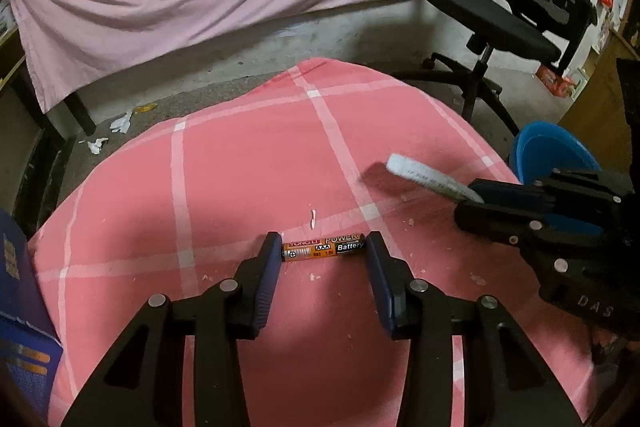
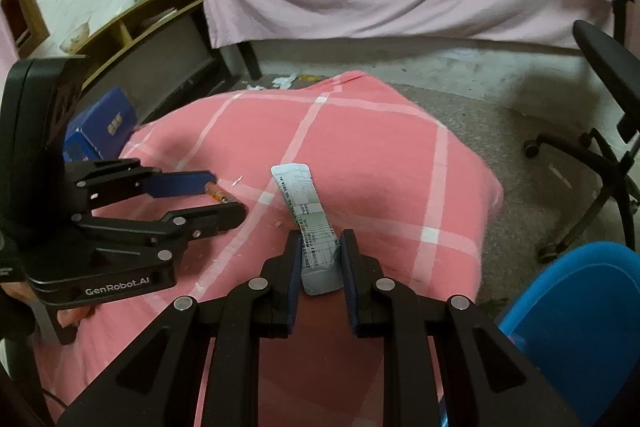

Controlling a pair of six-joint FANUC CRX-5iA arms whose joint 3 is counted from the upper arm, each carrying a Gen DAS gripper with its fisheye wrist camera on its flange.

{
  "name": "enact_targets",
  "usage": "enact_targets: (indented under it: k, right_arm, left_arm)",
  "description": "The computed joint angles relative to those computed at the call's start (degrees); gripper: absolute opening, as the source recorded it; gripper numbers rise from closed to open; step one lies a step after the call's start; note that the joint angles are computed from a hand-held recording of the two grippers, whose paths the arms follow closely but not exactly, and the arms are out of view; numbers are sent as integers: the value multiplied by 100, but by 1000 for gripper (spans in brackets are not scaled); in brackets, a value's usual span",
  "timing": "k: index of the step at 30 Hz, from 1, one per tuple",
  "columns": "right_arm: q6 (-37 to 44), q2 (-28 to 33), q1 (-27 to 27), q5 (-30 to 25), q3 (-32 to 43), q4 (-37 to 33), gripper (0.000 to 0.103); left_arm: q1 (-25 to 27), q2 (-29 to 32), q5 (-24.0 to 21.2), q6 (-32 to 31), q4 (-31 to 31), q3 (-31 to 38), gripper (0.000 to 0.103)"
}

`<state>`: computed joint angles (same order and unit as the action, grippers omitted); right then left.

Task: Collect trash
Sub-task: 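Carry the paper strip and AA battery over the blue bucket and open both tools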

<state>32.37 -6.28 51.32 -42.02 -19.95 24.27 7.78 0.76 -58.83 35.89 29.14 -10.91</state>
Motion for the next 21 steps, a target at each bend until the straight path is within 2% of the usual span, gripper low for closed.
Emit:
enact_targets:
  k: [3, 6, 9, 10, 12, 16, 21]
  right_arm:
    - [-661, -241, 87, 178, -329, 498, 16]
    - [-1482, -554, 146, 428, -755, 1218, 16]
    - [-2730, -955, 258, 565, -1278, 2471, 16]
    - [-3268, -1118, 309, 517, -1479, 3089, 16]
    - [-4066, -1365, 411, 270, -1775, 4094, 16]
    - [-5062, -1718, 685, -458, -2100, 5415, 16]
    - [-5598, -1928, 1212, -1655, -2285, 6323, 17]
  left_arm:
    - [92, -248, 204, -42, 291, -280, 37]
    - [254, -634, 455, -412, 1046, -772, 37]
    - [336, -1110, 752, -971, 2048, -1370, 37]
    - [332, -1296, 862, -1211, 2444, -1586, 37]
    - [286, -1620, 1022, -1630, 3120, -1933, 37]
    - [41, -2228, 1293, -2456, 4339, -2463, 37]
    - [-432, -2805, 1554, -3229, 5393, -2817, 37]
